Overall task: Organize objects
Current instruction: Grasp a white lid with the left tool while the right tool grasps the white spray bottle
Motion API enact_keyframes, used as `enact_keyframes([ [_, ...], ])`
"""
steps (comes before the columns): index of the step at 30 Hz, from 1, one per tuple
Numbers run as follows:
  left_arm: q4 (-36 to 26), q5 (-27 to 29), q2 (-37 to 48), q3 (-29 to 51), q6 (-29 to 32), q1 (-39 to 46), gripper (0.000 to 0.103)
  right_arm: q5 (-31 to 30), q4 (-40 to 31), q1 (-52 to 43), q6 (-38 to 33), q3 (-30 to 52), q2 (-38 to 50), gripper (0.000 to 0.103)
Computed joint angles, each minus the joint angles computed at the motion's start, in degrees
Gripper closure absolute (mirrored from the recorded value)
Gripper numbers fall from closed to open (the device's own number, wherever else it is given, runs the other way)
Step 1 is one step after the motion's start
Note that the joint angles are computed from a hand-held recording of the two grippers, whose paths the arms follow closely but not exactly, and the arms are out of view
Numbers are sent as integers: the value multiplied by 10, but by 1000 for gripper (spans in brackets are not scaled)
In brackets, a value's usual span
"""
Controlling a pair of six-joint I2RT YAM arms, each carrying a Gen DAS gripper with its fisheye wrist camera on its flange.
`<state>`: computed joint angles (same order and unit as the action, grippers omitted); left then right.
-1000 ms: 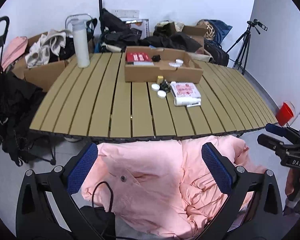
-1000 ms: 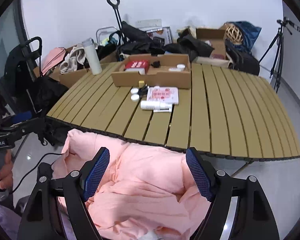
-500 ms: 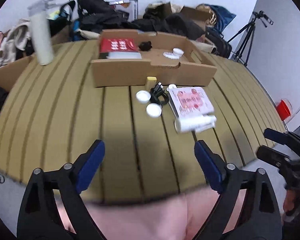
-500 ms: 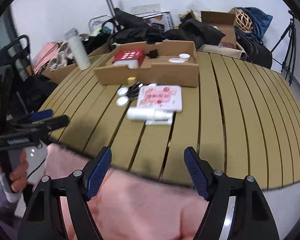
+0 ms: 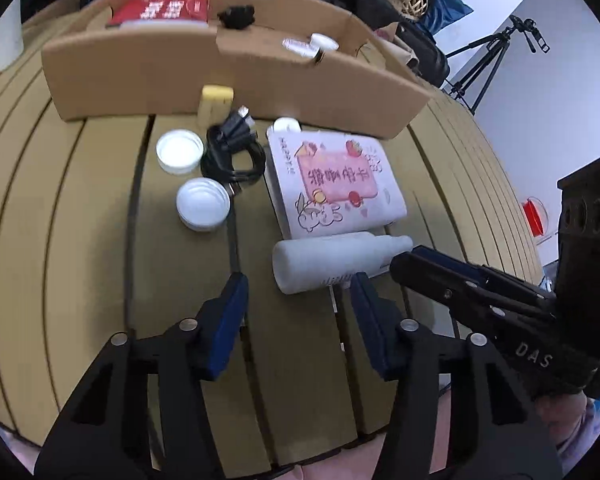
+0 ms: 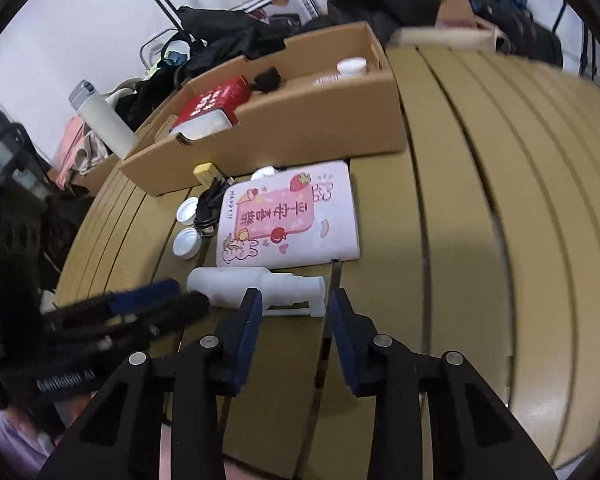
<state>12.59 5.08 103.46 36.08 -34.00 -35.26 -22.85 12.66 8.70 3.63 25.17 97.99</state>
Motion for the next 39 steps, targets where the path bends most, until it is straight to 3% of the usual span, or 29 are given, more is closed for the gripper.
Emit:
enact_keyframes([
  [4,25,15,-8,-9,-5,6,62,-15,14,-1,0,-2,14,65],
  [8,-7,-54,-70,-37,-38,35,63,-55,-25,7,-32,-21,-55,67],
  [12,-13,-71,-139,-83,-32,96,62,24,-65,51,-79,-32,-134,64],
  [14,-34,-73,-134,-74,-13,108,62,59,-51,81,-103,-14,-104,48],
  [17,-14,-33,-93,-58,12,105,43,101,-18,135,-129,26,-32,45],
  [20,12,-6,-40,-39,31,102,43,132,-41,170,-142,74,30,45],
  [22,25,-15,-22,-30,43,96,43,131,-23,178,-147,62,33,46],
  [23,31,-14,-14,-23,53,90,43,129,-7,180,-142,46,23,63],
  [24,28,-13,-6,-12,61,87,45,128,0,178,-131,34,15,68],
  [25,27,-11,2,-2,70,85,56,122,-2,170,-116,25,7,70],
  [27,10,-8,19,23,90,78,64,118,-2,153,-91,1,-12,70],
  [33,15,-46,19,18,94,55,65,150,-24,99,-47,-55,-83,72],
  [36,13,-79,25,22,97,40,78,134,-37,69,-52,-66,-103,72],
  [39,35,-94,18,3,93,34,78,146,-43,73,-50,-67,-111,72],
])
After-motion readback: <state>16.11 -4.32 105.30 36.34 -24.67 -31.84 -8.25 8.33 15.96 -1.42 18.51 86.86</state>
